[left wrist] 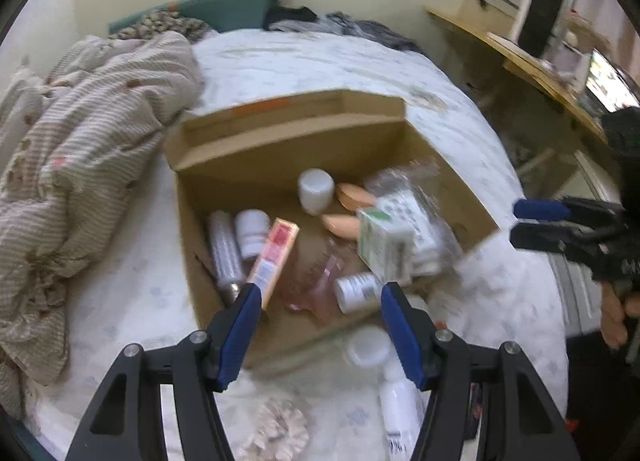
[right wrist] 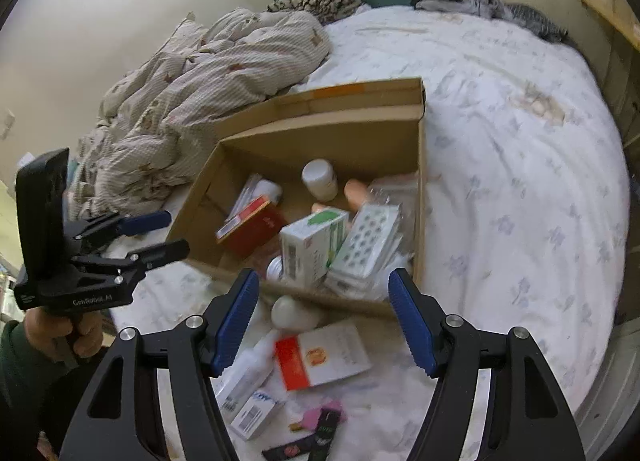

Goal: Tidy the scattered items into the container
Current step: 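Grasp the white jar with the left tool while the right tool grasps the red-and-white cigarette pack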

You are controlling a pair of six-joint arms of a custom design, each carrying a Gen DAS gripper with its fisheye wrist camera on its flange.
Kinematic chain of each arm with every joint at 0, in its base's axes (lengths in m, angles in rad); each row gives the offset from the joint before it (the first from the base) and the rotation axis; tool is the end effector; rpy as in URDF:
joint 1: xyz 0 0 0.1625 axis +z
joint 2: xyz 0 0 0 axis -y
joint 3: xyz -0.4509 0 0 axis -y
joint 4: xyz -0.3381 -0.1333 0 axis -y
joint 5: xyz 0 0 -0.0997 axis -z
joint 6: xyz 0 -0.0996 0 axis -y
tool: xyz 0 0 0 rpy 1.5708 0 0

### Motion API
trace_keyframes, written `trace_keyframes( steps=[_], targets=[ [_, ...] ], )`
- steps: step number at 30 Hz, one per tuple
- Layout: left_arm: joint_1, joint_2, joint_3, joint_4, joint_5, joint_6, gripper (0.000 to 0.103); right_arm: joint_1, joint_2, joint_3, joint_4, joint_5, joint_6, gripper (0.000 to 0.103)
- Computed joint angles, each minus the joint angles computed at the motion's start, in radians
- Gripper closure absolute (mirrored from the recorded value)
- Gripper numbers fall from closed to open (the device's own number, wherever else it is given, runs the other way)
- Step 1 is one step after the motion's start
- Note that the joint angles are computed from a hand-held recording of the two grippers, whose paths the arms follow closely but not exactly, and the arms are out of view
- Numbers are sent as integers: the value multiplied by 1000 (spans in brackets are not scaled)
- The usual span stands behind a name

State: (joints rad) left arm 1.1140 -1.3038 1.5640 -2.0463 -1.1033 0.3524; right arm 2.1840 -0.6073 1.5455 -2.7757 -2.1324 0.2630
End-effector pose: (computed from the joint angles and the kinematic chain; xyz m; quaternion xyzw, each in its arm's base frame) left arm -0.0880 -0.5830 0.4449 0.3579 0.8989 -0.1164 0.2245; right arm 0.4619 -0.5169 0.0921 0.1296 -0.9442 0.2322 0.1945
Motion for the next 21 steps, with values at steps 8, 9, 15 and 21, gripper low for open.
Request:
trace_keyframes(
  steps=[8, 9, 15, 21],
  targets=[
    [26, 21, -38, 218, 30, -50, 40, -28, -7, 18, 112, 55, 67, 31],
    [23, 23, -27, 229, 59, -50, 40, -30, -3, 12, 131, 56, 71, 31],
    [14, 31, 27, 220, 109, -34, 40, -52, 24, -16, 260, 66, 94, 31],
    [-1, 51, 76, 177, 149, -21, 40, -64, 97, -74, 402, 88, 78, 28]
  ],
)
